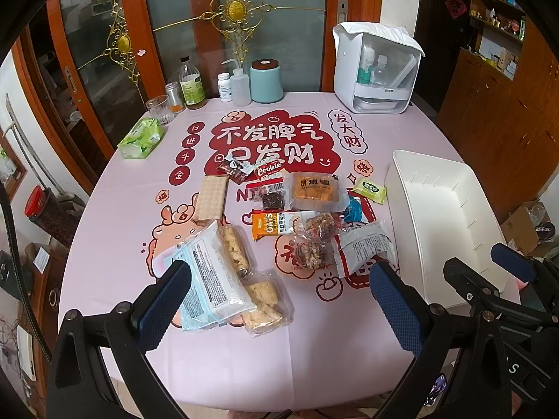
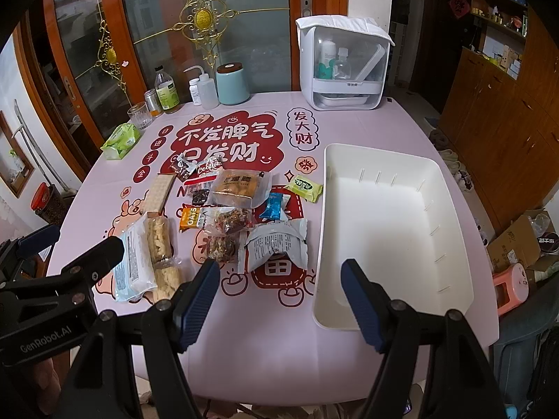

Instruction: Organize snacks

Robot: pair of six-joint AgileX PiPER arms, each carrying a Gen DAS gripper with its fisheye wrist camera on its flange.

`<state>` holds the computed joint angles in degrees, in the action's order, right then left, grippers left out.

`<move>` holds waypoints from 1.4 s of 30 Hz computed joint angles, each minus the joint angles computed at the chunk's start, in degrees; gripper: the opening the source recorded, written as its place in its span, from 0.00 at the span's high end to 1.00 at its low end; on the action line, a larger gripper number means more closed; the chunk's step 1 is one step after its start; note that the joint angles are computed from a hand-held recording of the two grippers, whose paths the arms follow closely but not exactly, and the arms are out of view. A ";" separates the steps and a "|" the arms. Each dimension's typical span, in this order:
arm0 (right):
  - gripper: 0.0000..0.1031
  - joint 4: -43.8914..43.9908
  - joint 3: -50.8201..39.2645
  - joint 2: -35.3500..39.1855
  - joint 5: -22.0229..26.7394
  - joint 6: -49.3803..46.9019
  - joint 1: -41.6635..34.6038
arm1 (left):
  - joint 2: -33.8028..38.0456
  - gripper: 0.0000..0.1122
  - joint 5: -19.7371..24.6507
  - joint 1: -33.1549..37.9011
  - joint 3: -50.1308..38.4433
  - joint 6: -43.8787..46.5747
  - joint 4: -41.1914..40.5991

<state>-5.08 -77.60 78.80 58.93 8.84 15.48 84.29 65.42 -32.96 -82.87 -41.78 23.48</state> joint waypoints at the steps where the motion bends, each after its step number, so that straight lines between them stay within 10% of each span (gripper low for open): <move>1: 0.30 0.07 -0.05 0.02 0.00 -0.07 -0.03 | 0.08 0.10 0.02 0.07 -0.14 0.12 -0.02; 42: 0.30 -11.27 -11.18 8.40 5.14 21.50 18.07 | -5.39 0.10 -5.68 16.57 2.28 19.63 -9.36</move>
